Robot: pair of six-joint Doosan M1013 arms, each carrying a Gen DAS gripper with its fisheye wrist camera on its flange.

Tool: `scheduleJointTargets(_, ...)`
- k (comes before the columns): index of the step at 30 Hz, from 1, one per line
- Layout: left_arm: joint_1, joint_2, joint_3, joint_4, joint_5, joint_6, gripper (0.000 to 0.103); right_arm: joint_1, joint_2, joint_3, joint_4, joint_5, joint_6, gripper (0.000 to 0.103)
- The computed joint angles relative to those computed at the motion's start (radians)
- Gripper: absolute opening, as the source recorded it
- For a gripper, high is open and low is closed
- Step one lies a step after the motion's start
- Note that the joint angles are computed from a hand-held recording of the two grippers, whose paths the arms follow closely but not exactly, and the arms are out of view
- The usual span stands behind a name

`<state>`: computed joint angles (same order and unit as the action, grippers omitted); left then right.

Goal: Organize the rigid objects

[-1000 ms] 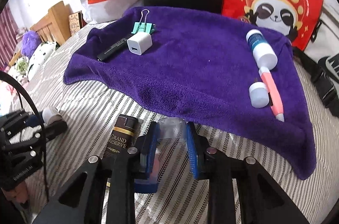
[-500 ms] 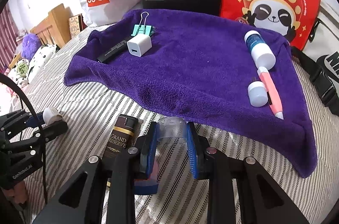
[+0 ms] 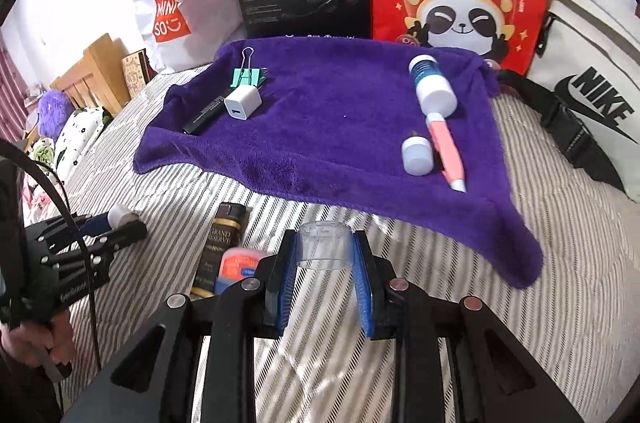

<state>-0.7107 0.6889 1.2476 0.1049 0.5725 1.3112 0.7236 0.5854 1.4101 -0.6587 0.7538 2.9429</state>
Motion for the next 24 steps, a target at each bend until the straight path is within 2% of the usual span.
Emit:
scheduleJointTargets(7, 0.005, 0.006, -0.019, -0.04, 0.033, 0.019, 0.029, 0.007, -0.025, 0.03, -0.006, 0.01, 0.054, 0.027)
scheduleJointTargets(15, 0.0, 0.008, -0.048, -0.021, 0.05, 0.023, 0.029, 0.005, -0.046, 0.06, -0.009, 0.014, 0.102, 0.027)
scheduleJointTargets(24, -0.005, 0.017, -0.095, -0.002, 0.074, 0.035, 0.029, -0.006, -0.053, 0.069, 0.014, 0.01, 0.091, 0.027)
